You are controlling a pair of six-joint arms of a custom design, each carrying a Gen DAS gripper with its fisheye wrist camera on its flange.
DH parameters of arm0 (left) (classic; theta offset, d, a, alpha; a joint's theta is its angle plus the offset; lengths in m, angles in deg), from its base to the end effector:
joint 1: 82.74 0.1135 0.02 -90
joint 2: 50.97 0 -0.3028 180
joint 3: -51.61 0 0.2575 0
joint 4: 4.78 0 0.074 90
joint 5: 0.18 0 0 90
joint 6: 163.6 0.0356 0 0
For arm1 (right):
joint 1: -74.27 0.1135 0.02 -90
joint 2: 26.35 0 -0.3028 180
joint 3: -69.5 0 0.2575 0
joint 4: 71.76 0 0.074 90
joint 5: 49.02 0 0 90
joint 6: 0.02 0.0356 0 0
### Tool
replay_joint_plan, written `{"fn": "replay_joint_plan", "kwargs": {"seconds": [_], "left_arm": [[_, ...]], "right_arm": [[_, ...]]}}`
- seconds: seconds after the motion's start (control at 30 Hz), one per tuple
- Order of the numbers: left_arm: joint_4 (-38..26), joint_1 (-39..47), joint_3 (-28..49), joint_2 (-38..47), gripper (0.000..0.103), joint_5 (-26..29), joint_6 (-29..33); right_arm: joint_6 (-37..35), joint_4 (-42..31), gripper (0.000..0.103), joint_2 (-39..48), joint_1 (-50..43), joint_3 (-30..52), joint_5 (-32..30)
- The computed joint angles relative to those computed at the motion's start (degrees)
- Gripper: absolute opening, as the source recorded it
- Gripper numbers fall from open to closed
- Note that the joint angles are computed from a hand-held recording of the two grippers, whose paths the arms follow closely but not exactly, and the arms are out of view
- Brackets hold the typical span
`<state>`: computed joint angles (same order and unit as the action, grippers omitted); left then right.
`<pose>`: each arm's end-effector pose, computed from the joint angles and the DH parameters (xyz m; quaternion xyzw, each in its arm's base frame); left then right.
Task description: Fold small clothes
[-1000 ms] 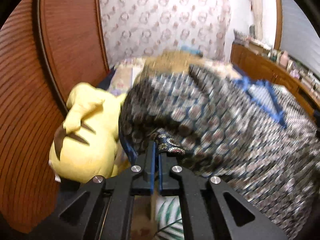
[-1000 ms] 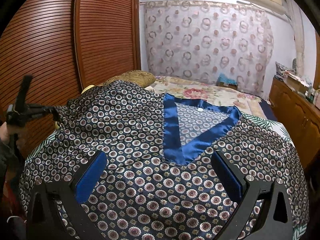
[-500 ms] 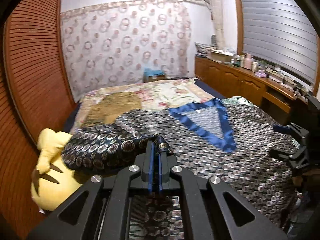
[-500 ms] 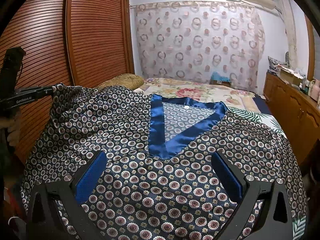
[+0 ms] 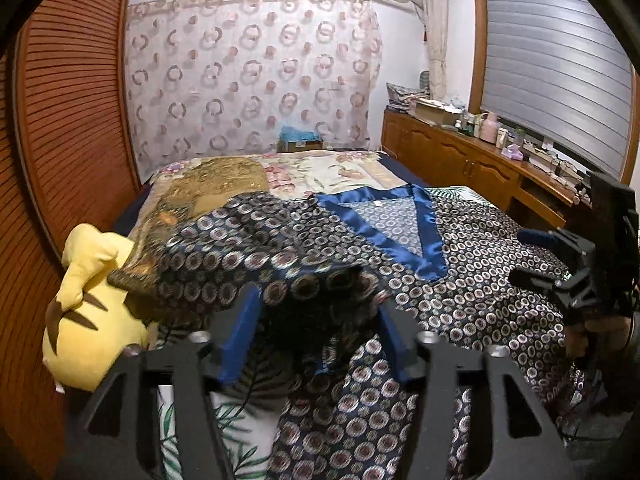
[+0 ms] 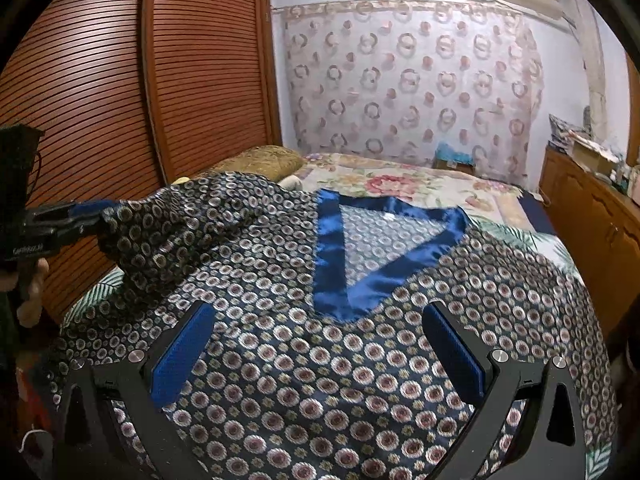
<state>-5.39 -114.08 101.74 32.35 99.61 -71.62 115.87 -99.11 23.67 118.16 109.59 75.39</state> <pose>0.2453 -0.1565 0.2126 0.2905 0.8305 -0.1917 0.4349 0.1302 0.0974 0.2385 -0.0042 0.8659 0.0252 0.4995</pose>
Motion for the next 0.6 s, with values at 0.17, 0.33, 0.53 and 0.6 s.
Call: {"fn": "replay_joint_plan", "kwargs": {"seconds": [0.17,0.33,0.53,0.6], "left_arm": [[-0.2,3.3,-3.3,-3.7,0.079,2.4,0.7],[-0.4,6.0,-6.4,-5.8,0.08,4.3,1.1],[1.2,10.5,-8.7,-5.7,0.08,5.1,1.0],[2.0,12.6,-9.4,-5.7,0.08,5.8,1.1]], "right_arm": [[-4.5,1.7,0.101,3.9,-0.2,4.3,-2.4],[-8.9,4.8,0.099,8.8,-1.3,9.4,-6.7],[-14.2,10.1,0.09,17.5,-6.3,13.6,-17.3],[-15.6,11.2,0.085,21.7,-8.1,15.6,-21.9]]}}
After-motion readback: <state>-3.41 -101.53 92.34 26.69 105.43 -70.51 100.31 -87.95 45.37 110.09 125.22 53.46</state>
